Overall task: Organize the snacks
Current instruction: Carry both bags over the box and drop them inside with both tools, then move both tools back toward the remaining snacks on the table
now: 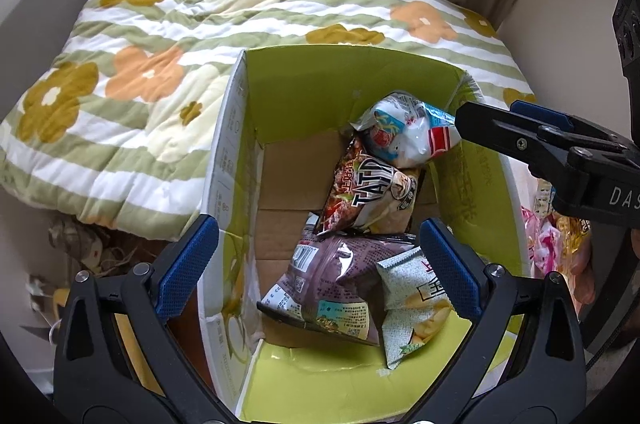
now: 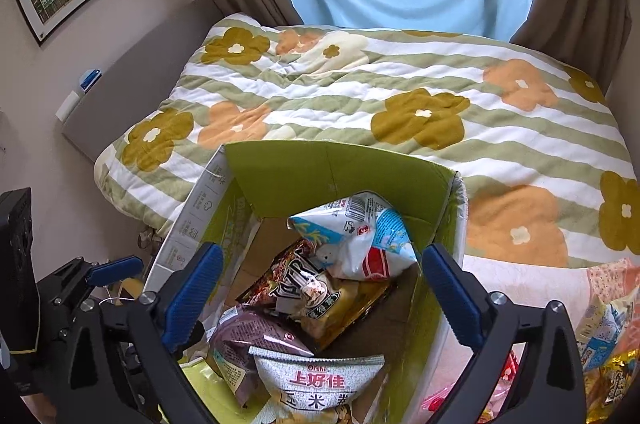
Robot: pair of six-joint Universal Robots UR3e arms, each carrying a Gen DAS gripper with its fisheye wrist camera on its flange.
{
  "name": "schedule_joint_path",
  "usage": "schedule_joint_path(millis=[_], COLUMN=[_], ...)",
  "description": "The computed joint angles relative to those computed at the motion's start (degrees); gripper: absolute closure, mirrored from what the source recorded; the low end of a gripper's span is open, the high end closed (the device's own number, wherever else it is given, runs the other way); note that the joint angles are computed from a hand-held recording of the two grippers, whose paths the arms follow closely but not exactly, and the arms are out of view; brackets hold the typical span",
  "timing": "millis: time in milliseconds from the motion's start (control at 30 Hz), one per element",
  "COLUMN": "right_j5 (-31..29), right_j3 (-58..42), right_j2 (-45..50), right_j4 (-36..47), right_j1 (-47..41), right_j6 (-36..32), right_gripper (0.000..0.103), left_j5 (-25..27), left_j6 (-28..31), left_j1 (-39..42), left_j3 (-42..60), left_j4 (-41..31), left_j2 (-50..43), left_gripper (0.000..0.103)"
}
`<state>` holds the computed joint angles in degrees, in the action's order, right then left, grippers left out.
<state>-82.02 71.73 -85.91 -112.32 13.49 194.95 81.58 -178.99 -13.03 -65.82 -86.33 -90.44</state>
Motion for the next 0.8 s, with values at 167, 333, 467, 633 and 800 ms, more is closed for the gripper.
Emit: schedule_joint_path(millis=[167,333,467,633,800], right_j5=[-1.2,-5.3,-9.4,-11.4,-12.6], right_j3=[-0.6,-1.8,-2.2,-1.9,-0.7], right_j2=[-2.7,-5.4,-8.3,-14.3,-23.4], right_j4=[1.6,3.2,5.4,9.8,17.7], right_j1=[1.6,4.0,5.9,6.0,3.2], right_j6=[1.2,3.2,6.0,9.1,9.1], right_gripper=[0.004,0.004,0.004,0.004,0.004], left_j5=[0.8,0.7,0.4,-0.8,1.2], left_j6=[0.0,1.2,3.1,3.5,-0.2], left_j1=[-0.8,-0.9,-1.2,-2.2,-8.9], left_j3=[0.9,1.5,3.5,3.0,4.7], left_j4=[-1.0,-2.2,-5.0,-4.4,-3.6], left_j2=[2.3,5.3,6.5,8.8,8.7], left_gripper=[0.003,0.003,0.003,0.003,0.003])
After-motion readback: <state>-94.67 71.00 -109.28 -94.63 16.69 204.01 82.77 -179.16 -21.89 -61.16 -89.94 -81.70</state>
